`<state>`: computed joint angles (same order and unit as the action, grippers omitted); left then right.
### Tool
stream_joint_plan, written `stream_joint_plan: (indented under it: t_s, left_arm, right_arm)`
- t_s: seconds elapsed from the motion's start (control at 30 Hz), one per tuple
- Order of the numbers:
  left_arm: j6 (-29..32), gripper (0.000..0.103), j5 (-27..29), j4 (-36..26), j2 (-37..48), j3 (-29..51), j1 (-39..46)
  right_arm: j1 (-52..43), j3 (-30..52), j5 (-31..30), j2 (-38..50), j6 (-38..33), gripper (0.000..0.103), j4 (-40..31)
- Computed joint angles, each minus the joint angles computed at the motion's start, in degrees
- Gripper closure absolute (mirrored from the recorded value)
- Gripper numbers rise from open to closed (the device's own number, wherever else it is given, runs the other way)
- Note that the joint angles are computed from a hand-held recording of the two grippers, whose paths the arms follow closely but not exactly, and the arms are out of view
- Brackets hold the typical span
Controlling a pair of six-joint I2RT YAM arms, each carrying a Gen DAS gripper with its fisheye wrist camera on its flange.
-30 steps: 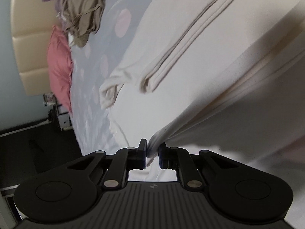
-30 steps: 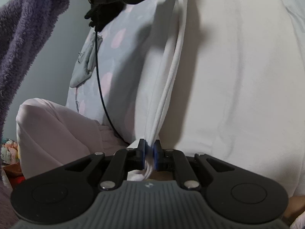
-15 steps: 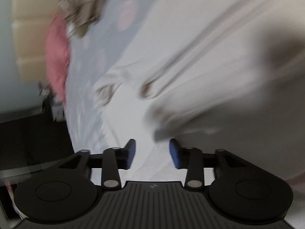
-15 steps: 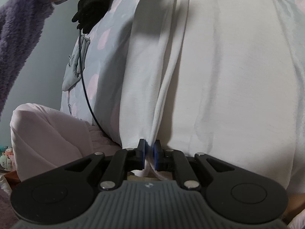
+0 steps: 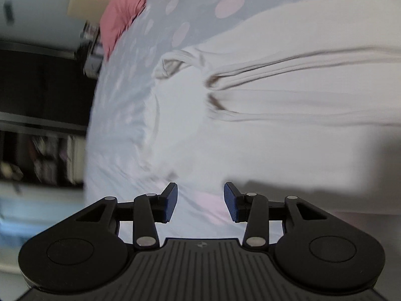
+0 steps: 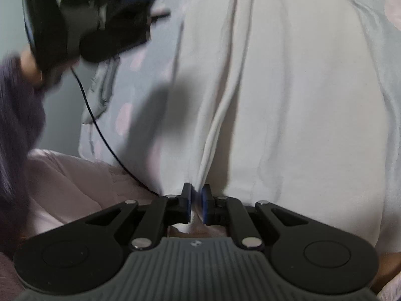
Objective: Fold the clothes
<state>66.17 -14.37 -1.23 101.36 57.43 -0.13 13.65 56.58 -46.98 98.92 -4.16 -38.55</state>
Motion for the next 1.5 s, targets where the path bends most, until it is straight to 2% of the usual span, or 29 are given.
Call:
stream_joint_plan:
  t_s: [0.07,0.17,0.33,0.4,0.6,0.63,0.67,0.7,0.83,0.93,1.03,1.07,1.1,1.23,1.37,1.5]
  left_arm:
    - [-5.8,0.064,0.3,-4.1,-4.7,-2.8,-0.1]
    - [-14.2,0.064,2.5,-10.9,-13.5,-7.9,0.2]
    - [-23.4,0.066,7.7,-22.9,-28.9,-16.1,-2.0]
    - [-26.8,0.071,9.0,-26.2,-32.3,-18.0,-4.6]
    - [-36.1,0.072,13.8,-32.8,-39.8,-23.6,-15.1]
    - [-37.3,0.072,13.7,-32.9,-40.6,-24.8,-17.3]
    - [-38.8,0.072,13.0,-32.8,-41.6,-26.2,-19.7]
    - [-40.6,0.072,12.1,-32.3,-42.4,-27.5,-21.9]
    - [-44.7,0.072,9.0,-29.2,-42.4,-31.2,-28.2]
    - [-45.8,0.076,8.5,-28.0,-41.6,-32.5,-30.2]
    - [-45.9,0.076,8.0,-26.7,-41.3,-33.4,-29.9]
    - [-46.1,0.076,8.0,-26.5,-41.4,-33.6,-29.8]
    - [-46.4,0.076,8.1,-26.4,-41.6,-33.7,-29.6]
    - [-46.7,0.076,7.1,-26.6,-42.1,-34.1,-30.3]
    - [-46.8,0.076,7.2,-27.5,-43.3,-34.4,-29.6]
    - [-46.3,0.076,10.9,-30.9,-47.1,-33.2,-25.3]
  right_arm:
    - [-0.6,0.1,-1.3,-1.4,-0.7,0.094,-0.4]
    - [-1.0,-0.5,2.4,-3.2,-1.9,0.094,-0.4]
    - [-0.6,-1.2,7.6,-1.8,-2.2,0.094,-0.1]
    - [-0.1,-2.0,9.7,-2.7,-2.8,0.091,0.2]
    - [-1.0,-5.7,10.5,-7.4,-5.1,0.088,2.2]
    - [-0.8,-6.6,10.3,-8.7,-5.2,0.086,3.0]
    - [-0.4,-7.5,9.9,-10.1,-5.4,0.078,3.9]
    - [0.3,-8.1,9.6,-11.0,-5.4,0.075,4.8]
    - [3.4,-10.5,13.2,-13.4,-3.2,0.075,10.3]
    - [5.0,-11.7,17.3,-13.1,-1.6,0.08,14.4]
    - [3.7,-10.9,15.0,-10.9,0.9,0.08,16.0]
    - [3.9,-10.7,15.6,-10.5,1.5,0.088,16.7]
    - [4.7,-10.4,17.7,-10.3,1.5,0.097,16.7]
    - [4.7,-10.4,20.4,-11.4,-0.4,0.097,13.9]
    - [3.7,-10.1,19.4,-12.7,-1.5,0.097,11.8]
    - [2.7,-8.3,19.0,-15.0,-2.7,0.092,10.4]
